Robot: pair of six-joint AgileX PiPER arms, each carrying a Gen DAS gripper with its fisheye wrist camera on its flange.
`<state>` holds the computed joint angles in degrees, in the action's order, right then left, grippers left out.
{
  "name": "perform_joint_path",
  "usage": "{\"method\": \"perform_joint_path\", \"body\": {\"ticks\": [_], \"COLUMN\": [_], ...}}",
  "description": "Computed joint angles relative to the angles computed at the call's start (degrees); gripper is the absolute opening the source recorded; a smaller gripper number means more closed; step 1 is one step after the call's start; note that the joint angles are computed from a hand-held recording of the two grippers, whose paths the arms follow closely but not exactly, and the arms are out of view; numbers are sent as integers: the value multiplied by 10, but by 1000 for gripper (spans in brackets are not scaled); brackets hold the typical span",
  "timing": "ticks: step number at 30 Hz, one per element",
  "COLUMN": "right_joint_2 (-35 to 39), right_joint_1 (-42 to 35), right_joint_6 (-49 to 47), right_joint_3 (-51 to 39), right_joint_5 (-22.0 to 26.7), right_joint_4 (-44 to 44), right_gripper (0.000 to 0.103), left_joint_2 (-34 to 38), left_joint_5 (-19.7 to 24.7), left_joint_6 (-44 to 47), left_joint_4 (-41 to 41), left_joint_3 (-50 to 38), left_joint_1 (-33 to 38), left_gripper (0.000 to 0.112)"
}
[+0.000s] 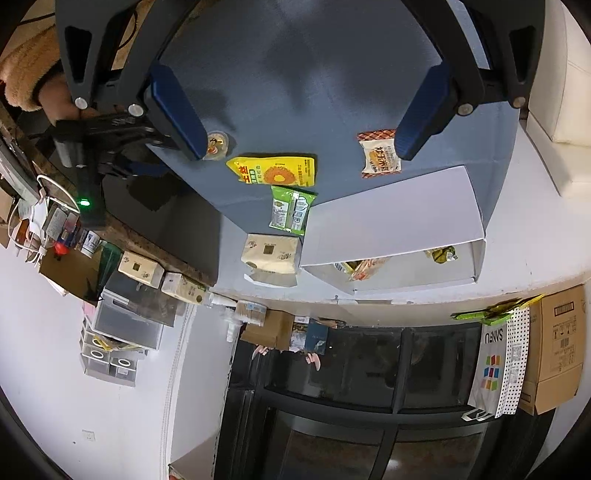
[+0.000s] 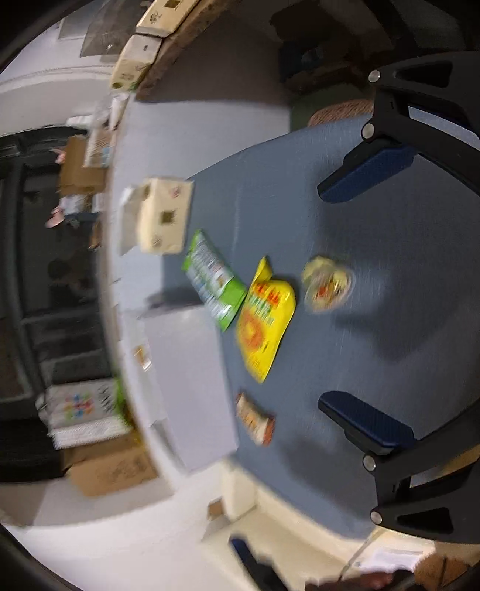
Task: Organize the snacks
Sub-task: 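Move both tools back over the table, then grasp the clear jelly cup with the right gripper while the left grasps a wrapped cake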
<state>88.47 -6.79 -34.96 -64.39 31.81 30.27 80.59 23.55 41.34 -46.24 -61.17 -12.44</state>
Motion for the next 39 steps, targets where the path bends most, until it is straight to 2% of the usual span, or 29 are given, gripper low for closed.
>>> {"method": "perform_joint_path", "body": {"ticks": [4,7,9,10,11,12,13,21,27,30,31,33,39], "right_joint_2": [44,54,72,85,93,103,108,61,19,0,-2,-11,-30], "right_joint_1": [8,21,25,23,22,25,26,-25,-46,-49,-51,-46,-40], "right_joint_6": [56,73,100,91,96,119,133,-11,-68,-99,-105,-113,-120], "right_joint_3": [-22,-18,-33,-43,-51,-57,-59,-14,27,40,40,43,52], "right_joint_5": [-6,-39,-35,-26,-19,-16,-17,0,-2,-5,-2,-4,-7], "right_joint_4": [-24,-32,-53,-38,-39,-63,-77,89,143,170,176,180,174], "right_gripper": [103,103,103,99,84,55,51,50,50,50,50,50,50], "left_joint_2": [9,14,21,27,30,33,36,73,146,197,217,270,385], "left_joint_5": [4,9,14,17,18,20,23,22,16,27,32,58,149], "left_joint_6": [-10,-6,-15,-28,-28,-24,-19,-13,-61,-81,-110,-176,-296], "left_joint_4": [7,-5,-2,9,8,2,-3,0,64,94,127,194,303], "left_joint_3": [0,1,-2,-5,-5,-6,-6,-19,-81,-136,-160,-229,-386], "left_joint_1": [7,16,21,22,23,26,29,34,23,22,19,16,14], "left_gripper": [103,103,103,103,103,103,103,103,103,103,103,103,103]}}
